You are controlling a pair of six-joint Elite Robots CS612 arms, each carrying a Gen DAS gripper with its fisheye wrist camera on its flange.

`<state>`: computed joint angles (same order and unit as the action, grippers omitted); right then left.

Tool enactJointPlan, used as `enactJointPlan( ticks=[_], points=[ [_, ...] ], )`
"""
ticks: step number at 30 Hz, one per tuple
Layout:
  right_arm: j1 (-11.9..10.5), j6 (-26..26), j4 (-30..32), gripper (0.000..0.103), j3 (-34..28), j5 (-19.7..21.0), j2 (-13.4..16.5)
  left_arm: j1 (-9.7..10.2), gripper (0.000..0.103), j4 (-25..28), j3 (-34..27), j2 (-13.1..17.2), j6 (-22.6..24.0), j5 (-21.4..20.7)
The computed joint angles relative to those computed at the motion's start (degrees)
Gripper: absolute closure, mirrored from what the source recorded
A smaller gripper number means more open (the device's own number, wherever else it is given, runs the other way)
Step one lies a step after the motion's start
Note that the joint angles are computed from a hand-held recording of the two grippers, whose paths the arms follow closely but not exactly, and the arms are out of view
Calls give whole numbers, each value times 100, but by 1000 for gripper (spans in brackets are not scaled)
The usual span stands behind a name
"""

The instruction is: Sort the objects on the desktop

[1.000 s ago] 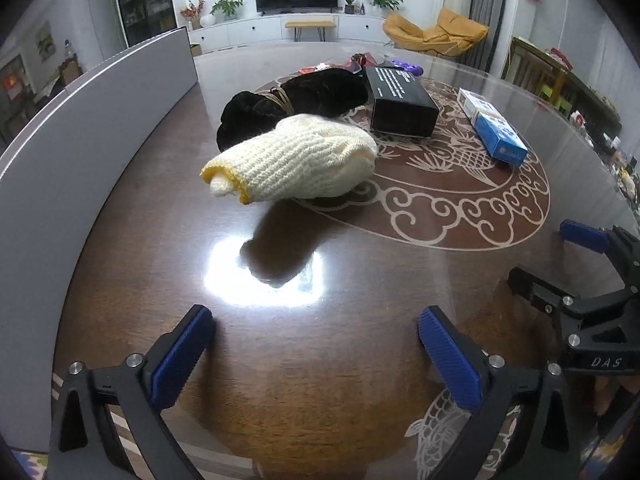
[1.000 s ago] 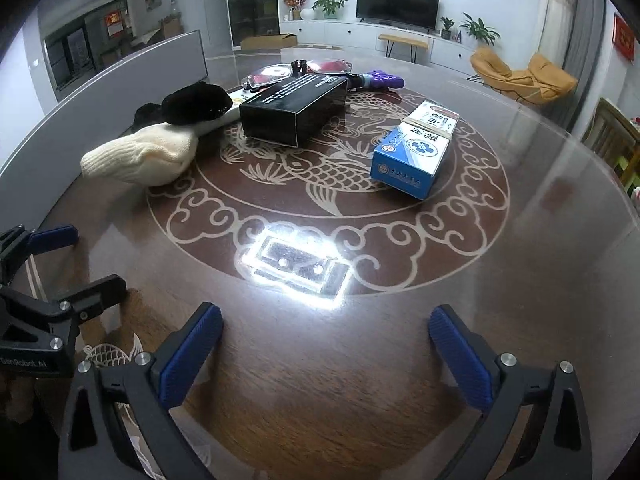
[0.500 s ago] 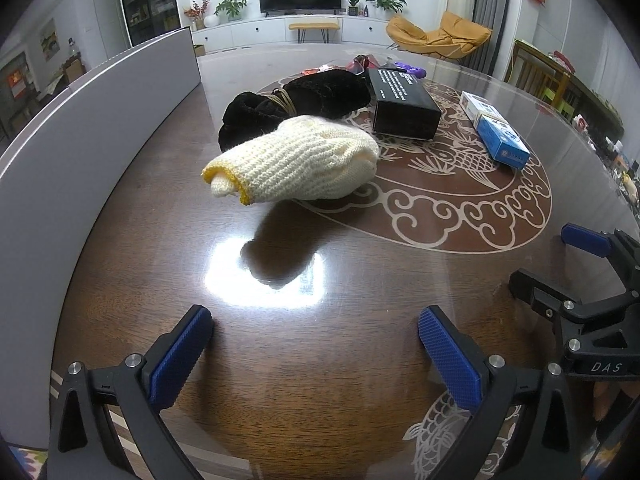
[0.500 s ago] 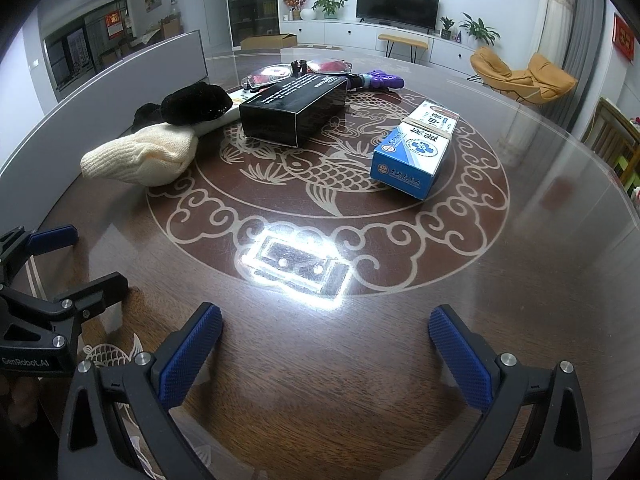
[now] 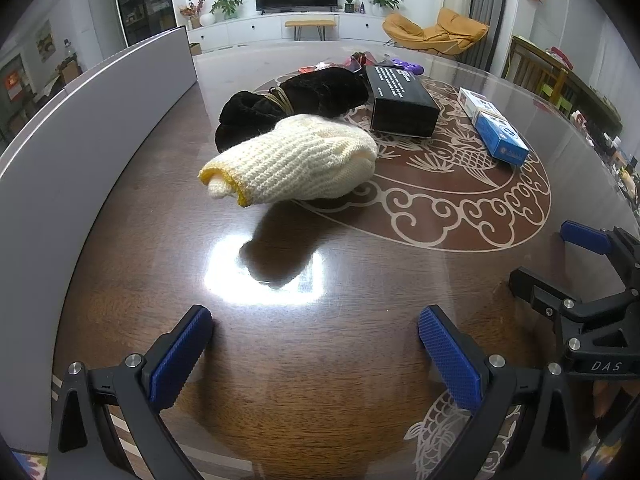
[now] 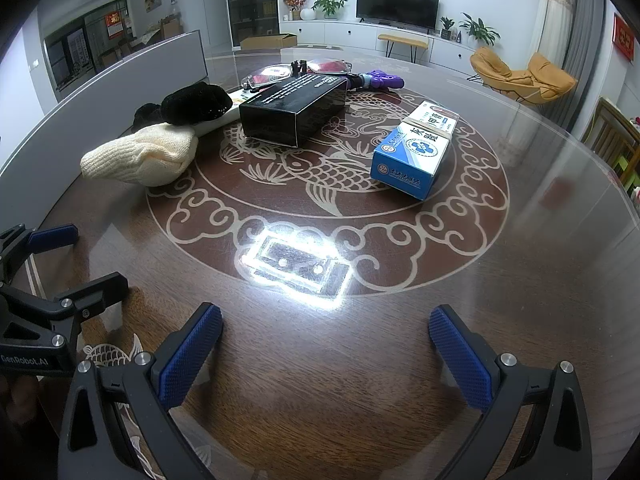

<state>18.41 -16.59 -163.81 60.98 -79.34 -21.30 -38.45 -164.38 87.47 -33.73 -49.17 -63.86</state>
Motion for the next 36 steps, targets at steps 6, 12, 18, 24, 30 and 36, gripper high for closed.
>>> enactJointPlan(
  ticks=[6, 12, 18, 24, 30, 36],
  points=[
    [0, -1, -4, 0, 3, 1, -1, -1, 0, -7, 7, -3, -3, 3],
    [0, -1, -7, 0, 5, 0, -1, -3, 0, -13, 8, -1, -18, 15],
    [0, -1, -12, 0, 9, 1, 0, -4, 0, -23, 8, 4, -25, 22],
    [0, -1, -13, 0, 8, 1, 1, -9, 0, -8, 3, 5, -48, 55],
    [0, -1, -14, 0, 6, 2, 3, -5, 0, -20, -4, 10, -63, 69],
    [0, -1, -13, 0, 3, 2, 5, -5, 0, -12, -12, 15, -63, 82]
  ],
)
